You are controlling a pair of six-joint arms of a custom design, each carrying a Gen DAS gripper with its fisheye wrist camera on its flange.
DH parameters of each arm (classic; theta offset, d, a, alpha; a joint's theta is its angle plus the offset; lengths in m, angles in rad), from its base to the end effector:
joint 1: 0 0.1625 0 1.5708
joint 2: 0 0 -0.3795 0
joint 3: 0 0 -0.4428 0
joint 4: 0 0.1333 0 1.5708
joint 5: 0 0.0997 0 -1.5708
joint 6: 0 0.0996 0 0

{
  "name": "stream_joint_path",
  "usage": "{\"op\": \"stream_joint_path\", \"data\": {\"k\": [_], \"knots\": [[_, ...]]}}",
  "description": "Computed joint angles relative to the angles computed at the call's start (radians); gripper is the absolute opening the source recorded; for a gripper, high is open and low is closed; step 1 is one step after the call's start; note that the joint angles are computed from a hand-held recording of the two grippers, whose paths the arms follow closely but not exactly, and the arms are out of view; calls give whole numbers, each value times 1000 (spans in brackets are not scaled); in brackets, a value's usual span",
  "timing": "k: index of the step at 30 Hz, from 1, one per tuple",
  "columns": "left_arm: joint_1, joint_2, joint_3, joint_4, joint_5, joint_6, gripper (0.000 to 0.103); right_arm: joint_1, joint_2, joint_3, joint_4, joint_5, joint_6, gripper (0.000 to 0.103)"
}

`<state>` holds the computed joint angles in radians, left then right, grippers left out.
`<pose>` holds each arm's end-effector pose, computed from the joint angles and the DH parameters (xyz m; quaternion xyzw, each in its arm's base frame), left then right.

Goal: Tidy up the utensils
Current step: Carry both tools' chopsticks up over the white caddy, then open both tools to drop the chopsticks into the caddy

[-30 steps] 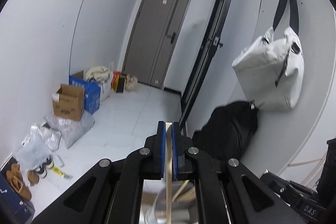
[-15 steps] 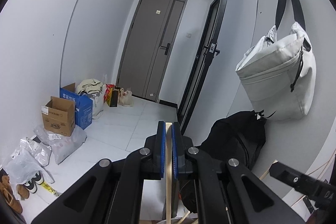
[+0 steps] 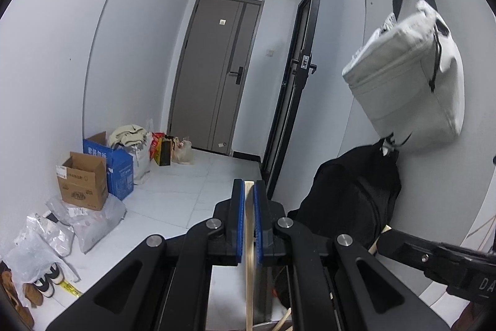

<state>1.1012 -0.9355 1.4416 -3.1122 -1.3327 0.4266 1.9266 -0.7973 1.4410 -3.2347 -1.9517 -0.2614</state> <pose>-0.1980 -0.7367 0.2897 0.3209 0.8031 -0.4934 0.0926 0.3516 -0.6698 0.2049 0.1722 -0.8445 0.4867 0.1424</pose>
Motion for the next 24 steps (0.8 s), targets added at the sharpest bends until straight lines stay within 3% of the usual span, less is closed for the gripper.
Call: {"op": "stream_joint_path", "data": {"k": [5,12,18,19,21,22,23,24], "knots": [[4,-12,35,-5,-16,33,2,-20,8,14,5,7,5,5],[9,-45,54,98,-39,55,2,-37,-3,44,28,39,13,5],[19,-66,18,280,-94,30,2,-46,-13,59,67,54,32,6],[20,-66,3,324,-98,21,5,-48,-15,61,72,59,41,6],[15,-66,-21,402,-74,4,21,-52,-19,65,74,64,58,8],[11,-68,-23,420,-57,-1,40,-53,-23,68,78,72,67,8],[8,-74,-14,417,-47,-2,51,-54,-29,75,79,72,78,9],[2,-82,-6,402,-24,2,52,-53,-31,79,78,61,83,13]]}}
